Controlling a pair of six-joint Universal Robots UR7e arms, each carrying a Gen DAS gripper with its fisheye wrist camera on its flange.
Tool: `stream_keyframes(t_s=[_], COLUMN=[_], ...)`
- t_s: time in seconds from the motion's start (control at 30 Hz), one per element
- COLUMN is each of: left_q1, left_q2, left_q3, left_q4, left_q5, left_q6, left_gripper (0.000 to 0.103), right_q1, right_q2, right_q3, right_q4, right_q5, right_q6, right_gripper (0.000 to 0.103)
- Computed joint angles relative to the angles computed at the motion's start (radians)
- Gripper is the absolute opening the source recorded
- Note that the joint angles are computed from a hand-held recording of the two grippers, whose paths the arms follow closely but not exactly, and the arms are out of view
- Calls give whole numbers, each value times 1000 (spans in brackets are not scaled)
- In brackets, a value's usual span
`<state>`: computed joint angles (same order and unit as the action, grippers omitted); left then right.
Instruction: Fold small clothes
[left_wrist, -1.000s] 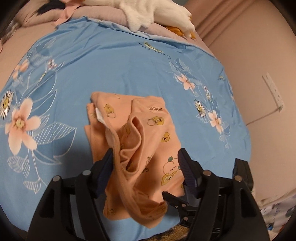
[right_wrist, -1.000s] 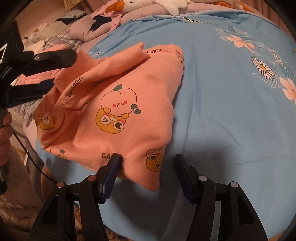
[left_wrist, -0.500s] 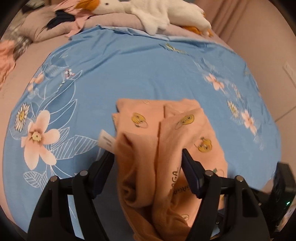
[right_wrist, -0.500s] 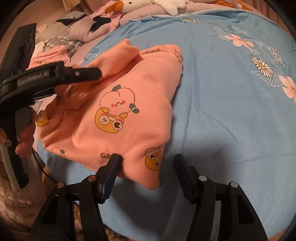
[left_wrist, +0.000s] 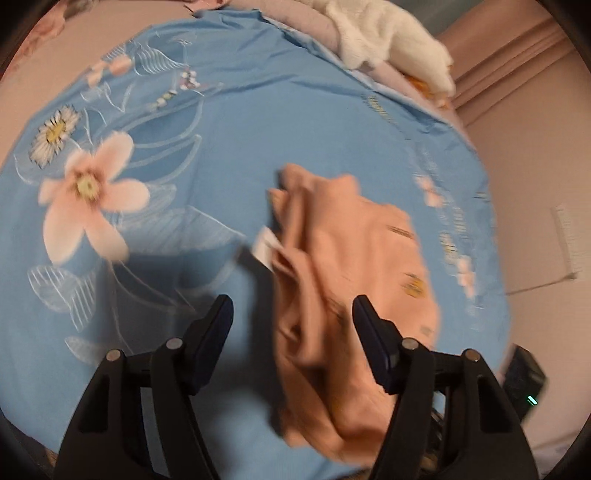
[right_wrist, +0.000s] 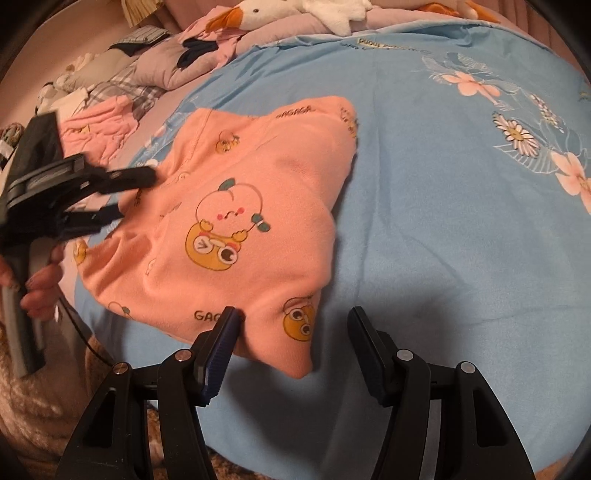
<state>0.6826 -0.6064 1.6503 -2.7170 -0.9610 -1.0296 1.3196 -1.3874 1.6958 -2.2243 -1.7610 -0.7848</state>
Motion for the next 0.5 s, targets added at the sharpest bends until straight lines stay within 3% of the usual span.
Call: stream_keyframes(t_s=[0.3,0.37,0.43,0.5], left_q1=[-50,-45,-50,-63], left_q2=[0,14,23,25], left_q3=[70,73,85,93], left_q4=[-80,-93,-99,-108], left_q5=[-141,-167,-149,-118], left_q6=[-13,-14,-28,-26], left_gripper=[64,28,22,16], right_q1=[-29,-32,-26,-24], right_q2=[-18,-18,-15,-7], right_q3=[-24,-21,-17,-23], right_q4=[62,71,75,104], right_q5=[56,58,51,59], right_q6=[28,25,7,6], right_gripper=[62,61,50,33])
